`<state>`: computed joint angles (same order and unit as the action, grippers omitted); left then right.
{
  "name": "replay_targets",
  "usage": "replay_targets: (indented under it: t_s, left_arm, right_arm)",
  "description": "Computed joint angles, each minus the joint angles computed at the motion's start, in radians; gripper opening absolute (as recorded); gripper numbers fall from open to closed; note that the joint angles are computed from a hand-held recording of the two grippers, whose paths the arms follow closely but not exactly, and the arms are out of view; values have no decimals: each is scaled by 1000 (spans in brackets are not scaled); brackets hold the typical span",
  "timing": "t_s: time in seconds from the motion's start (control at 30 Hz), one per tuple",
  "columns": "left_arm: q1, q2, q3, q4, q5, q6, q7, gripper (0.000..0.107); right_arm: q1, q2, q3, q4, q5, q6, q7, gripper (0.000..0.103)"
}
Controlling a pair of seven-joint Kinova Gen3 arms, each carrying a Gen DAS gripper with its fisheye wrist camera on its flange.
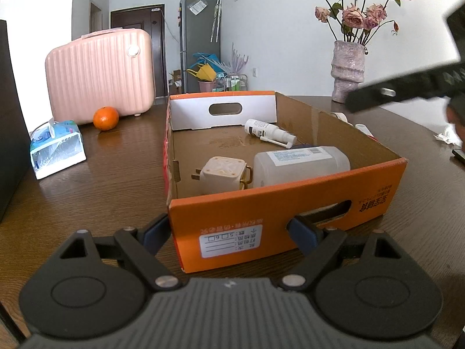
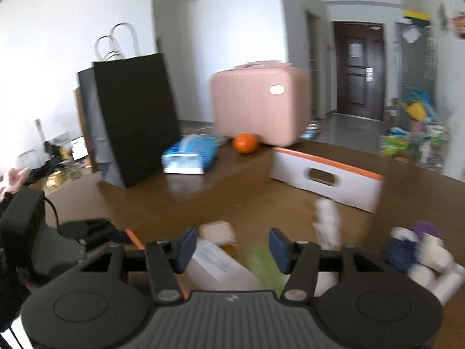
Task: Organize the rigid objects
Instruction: 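Carry the beige cube into the orange box and release it, then return the right tool and grasp the dark blue bottle cap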
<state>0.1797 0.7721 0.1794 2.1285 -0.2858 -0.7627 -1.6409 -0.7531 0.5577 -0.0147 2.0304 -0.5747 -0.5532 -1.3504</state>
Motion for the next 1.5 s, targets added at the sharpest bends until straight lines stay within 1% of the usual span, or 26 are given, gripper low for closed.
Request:
replay_targets:
  t_s: [0.07,0.13,0.23,0.3,0.33,0.4,0.43,0.53,0.63,0.73,0.83,0.9,0.93,0.97,1.0,1.03,1.07,1.1,1.2,1.23,1.27,1.3,1.33,1.4,1.43,1.5]
  left_arm:
    - [2,0,-1,0,2,0,-1,89]
    - [3,0,-2,0,3,-1,-2,89]
    - [3,0,-2,1,3,-1,-3,89]
    - [5,-1,-4,0,6,-1,-5,89]
    - [6,-1,-5,1,8,-2,-7,89]
    - [9,-1,-6,1,11,-3,-9,89]
    - [9,-1,-6,1,11,-2,-10,88]
    - [9,-1,-5,1,12,-2,-10,88]
    - [8,-1,-4,1,11,-2,-10,88]
    - [8,-1,-5,1,12,-2,-10,88]
    - [9,-1,-5,1,12,-2,-11,88]
    - [9,0,-6,0,13,-2,-12,88]
    - [8,0,-4,0,12,-2,-11,88]
    - [8,0,-4,0,12,-2,-11,88]
    - [9,0,-5,1,13,-2,-12,88]
    - [9,0,-5,1,13,-2,-12,88]
    - [9,0,-5,1,14,-2,-12,88]
    - [8,0,-5,0,12,-2,-11,88]
    - [8,0,-4,1,12,-1,-10,88]
    - [7,-1,-4,1,11,-2,-10,88]
    - [8,-1,-4,2,12,-2,-10,88]
    - [7,-1,-4,1,11,-2,-9,88]
    - [8,-1,-4,1,11,-2,-9,88]
    - [7,-1,-4,1,11,-1,-9,88]
    - [7,-1,-4,1,11,-1,-9,88]
    - [8,-1,-4,2,11,-2,-9,88]
  right_arm:
    - [-35,-29,20,81,-67,-60,9,58]
    - [-52,-50,16,162,-129,-129,4,60]
    - [-55,-67,-30,266,-226,-239,-1,66]
    - [-60,-66,-47,316,-259,-290,-40,66]
    - [-51,-61,-68,342,-270,-323,-66,66]
    - [-55,-49,-72,378,-282,-360,-122,66]
    - [-44,-41,-88,385,-295,-378,-131,66]
    - [-44,-24,-87,407,-319,-415,-176,66]
    - [-51,-7,-74,395,-359,-431,-168,66]
    - [-37,19,-53,340,-391,-417,-115,66]
    - [9,46,-47,276,-365,-402,-75,66]
    - [29,64,-18,201,-363,-343,2,66]
    - [52,73,-15,169,-351,-312,31,66]
    - [93,85,-26,132,-323,-280,46,66]
    - [140,98,-54,101,-311,-261,59,66]
    - [171,111,-67,59,-316,-226,77,66]
    - [185,126,-62,14,-336,-186,106,66]
    - [179,143,-40,-32,-373,-147,147,66]
    - [103,204,92,-158,-495,-25,265,65]
    - [73,221,139,-186,-536,8,293,65]
    - [53,241,168,-214,-577,26,324,65]
    - [43,257,180,-235,-617,28,354,65]
    - [44,266,173,-254,-658,24,391,63]
    - [62,277,134,-278,-709,3,459,57]
    - [53,286,131,-290,-743,-19,498,53]
    - [58,295,106,-307,-777,-53,552,52]
